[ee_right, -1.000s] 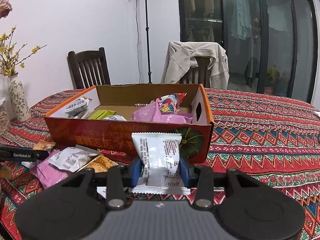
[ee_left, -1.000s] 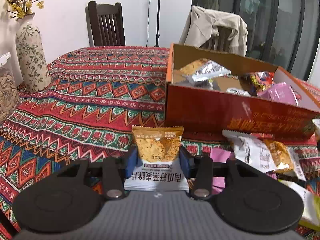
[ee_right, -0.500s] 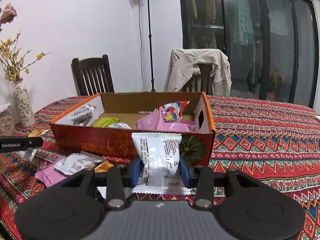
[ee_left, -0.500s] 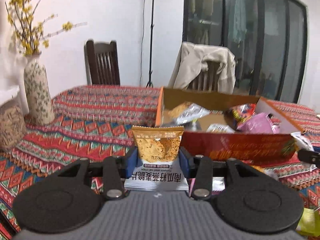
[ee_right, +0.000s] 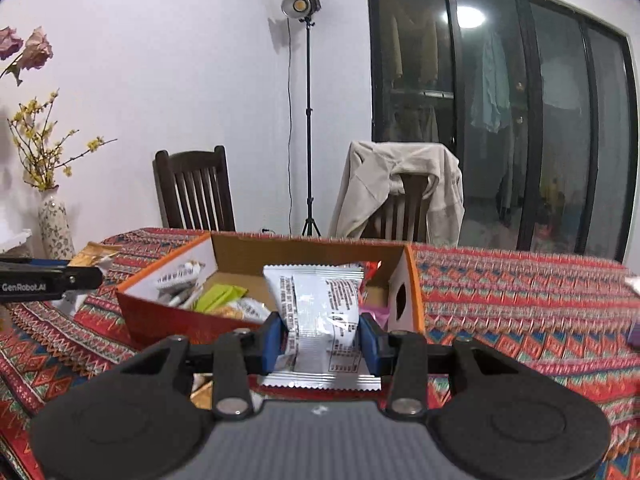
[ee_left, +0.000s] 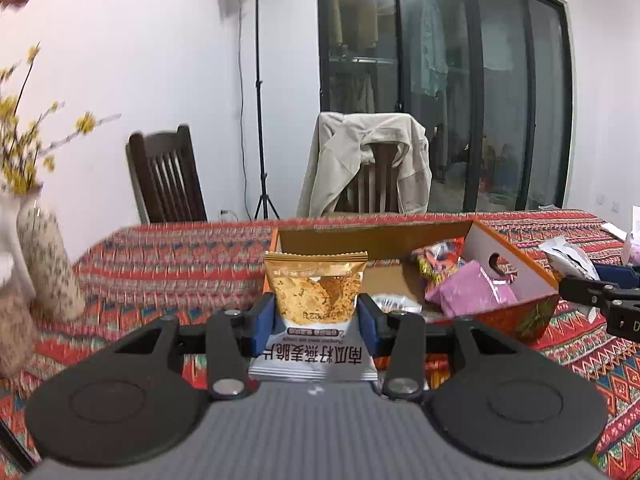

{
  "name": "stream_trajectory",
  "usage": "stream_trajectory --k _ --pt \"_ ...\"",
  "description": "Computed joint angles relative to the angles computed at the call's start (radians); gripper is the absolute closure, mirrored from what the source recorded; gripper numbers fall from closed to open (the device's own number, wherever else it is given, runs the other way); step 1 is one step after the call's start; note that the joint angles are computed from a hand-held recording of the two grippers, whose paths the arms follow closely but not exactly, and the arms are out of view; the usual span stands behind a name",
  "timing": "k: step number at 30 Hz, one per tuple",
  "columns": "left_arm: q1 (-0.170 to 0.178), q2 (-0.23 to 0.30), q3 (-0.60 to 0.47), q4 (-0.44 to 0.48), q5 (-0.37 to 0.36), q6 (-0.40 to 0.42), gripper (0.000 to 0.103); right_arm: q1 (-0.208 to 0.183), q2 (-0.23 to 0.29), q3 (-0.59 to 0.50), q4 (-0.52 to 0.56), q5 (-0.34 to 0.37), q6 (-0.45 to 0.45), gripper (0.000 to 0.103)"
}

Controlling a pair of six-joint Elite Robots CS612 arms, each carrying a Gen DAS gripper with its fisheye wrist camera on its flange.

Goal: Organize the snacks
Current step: 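Carry both packets into the cardboard box and open both tools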

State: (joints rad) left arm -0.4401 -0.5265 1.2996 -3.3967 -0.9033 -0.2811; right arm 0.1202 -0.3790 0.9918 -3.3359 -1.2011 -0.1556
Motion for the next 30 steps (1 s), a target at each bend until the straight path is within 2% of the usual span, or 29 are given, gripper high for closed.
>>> stream_trajectory --k 5,10,13,16,23,30 --pt "0.004 0.018 -0.069 0.025 -0.008 0.014 0.058 0.008 0.007 -0.047 0.025 -0.008 -0.024 0.063" --pt "0.008 0.051 -0.156 0.045 0.003 0.013 0.058 0.023 0.041 -0.138 0.064 -0.031 -0.026 0.063" --pt "0.012 0.072 -0.212 0.081 0.029 -0.012 0.058 0.031 0.071 -0.206 0.099 -0.051 -0.011 0.063" --pt "0.021 0.089 -0.261 0.111 0.024 -0.064 0.058 0.039 0.113 -0.291 0.130 -0.080 0.012 0.063" --pt "0.034 0.143 -0.359 0.173 0.037 -0.112 0.058 0.045 0.204 -0.462 0.207 -0.112 0.067 0.063" --pt "0.042 0.176 -0.382 0.166 0.021 -0.094 0.058 0.040 0.258 -0.550 0.244 -0.120 0.063 0.063"
